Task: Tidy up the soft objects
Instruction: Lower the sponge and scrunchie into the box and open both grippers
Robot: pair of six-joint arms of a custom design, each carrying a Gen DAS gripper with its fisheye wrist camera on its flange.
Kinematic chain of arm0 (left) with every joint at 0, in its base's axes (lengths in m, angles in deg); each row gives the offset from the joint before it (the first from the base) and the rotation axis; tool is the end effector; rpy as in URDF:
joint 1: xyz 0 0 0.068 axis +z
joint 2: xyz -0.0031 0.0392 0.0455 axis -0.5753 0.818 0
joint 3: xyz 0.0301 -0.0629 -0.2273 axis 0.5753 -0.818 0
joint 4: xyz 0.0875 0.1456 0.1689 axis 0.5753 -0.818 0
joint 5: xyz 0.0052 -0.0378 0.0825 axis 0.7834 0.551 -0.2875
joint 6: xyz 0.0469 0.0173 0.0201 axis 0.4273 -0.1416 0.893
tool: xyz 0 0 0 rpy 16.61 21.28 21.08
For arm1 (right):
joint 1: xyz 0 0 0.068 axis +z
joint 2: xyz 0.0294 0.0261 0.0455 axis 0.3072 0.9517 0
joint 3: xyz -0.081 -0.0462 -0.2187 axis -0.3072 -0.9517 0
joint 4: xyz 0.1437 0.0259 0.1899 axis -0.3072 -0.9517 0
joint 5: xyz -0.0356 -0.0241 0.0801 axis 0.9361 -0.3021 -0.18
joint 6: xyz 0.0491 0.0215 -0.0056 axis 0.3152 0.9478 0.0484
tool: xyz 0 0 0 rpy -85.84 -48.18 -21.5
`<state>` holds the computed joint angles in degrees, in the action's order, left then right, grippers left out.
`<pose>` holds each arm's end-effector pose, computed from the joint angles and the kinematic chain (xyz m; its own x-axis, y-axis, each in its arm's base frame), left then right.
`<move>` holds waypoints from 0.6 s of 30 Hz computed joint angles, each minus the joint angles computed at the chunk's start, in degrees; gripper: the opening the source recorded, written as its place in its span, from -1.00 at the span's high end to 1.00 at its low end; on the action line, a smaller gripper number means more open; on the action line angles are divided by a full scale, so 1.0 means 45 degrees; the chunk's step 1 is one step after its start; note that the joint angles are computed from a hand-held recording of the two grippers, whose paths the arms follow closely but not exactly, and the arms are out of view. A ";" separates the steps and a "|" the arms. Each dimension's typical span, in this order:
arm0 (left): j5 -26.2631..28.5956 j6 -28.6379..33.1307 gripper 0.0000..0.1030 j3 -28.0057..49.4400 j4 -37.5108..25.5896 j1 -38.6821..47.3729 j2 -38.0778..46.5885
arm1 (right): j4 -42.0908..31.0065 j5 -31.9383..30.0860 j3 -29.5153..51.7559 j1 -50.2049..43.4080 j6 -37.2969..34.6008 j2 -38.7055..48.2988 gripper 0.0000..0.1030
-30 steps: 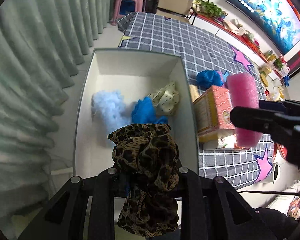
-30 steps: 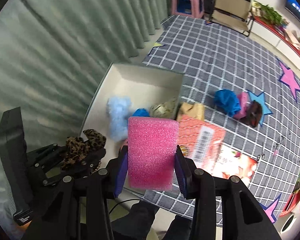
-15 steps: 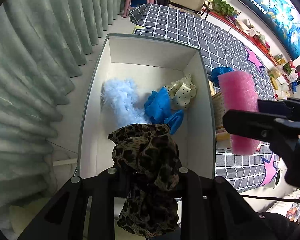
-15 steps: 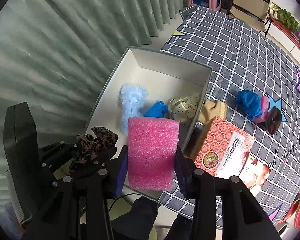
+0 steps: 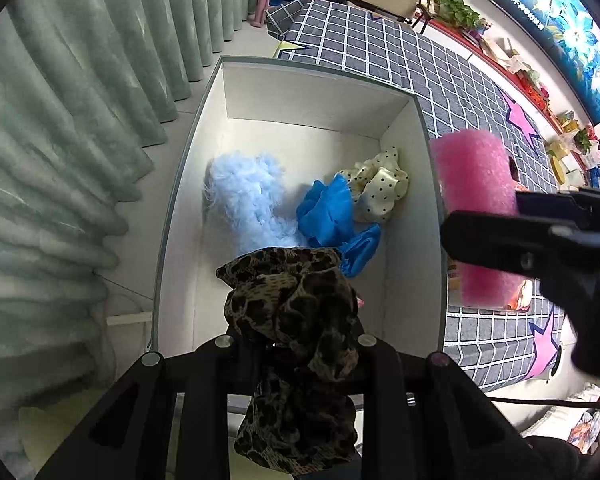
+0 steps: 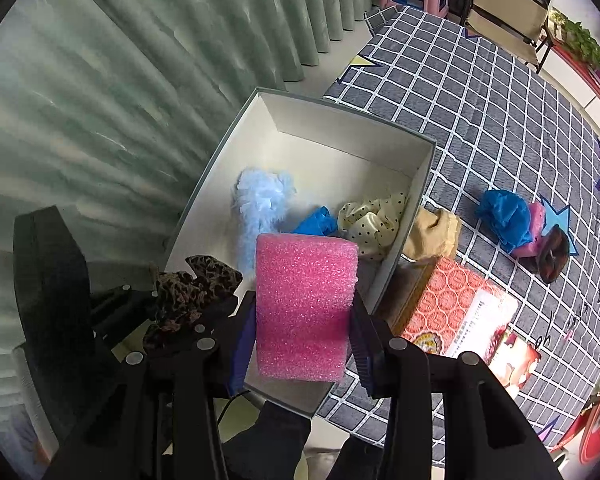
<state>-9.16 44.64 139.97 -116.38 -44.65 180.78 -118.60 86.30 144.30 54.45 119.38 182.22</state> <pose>0.2691 -0.0528 0.2588 -0.7504 0.6309 -0.1971 0.6575 0.7431 -0.1244 0.2683 0.1996 0.2935 -0.9044 0.4154 -0.0978 0.3901 0.8976 0.2052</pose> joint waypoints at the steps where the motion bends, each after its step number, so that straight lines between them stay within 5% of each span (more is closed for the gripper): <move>1: -0.0014 -0.0086 0.47 0.0057 -0.0010 -0.0003 0.0097 | 0.0054 -0.0057 -0.0014 -0.0111 -0.0064 0.0046 0.14; 18: -0.0188 -0.1336 0.47 0.1526 0.0518 -0.0911 0.2191 | 0.0811 -0.0497 0.0056 -0.2110 -0.1370 0.1237 0.14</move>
<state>-10.00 38.63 146.83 -114.05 -48.75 190.64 -114.95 84.06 144.55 44.95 113.21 187.79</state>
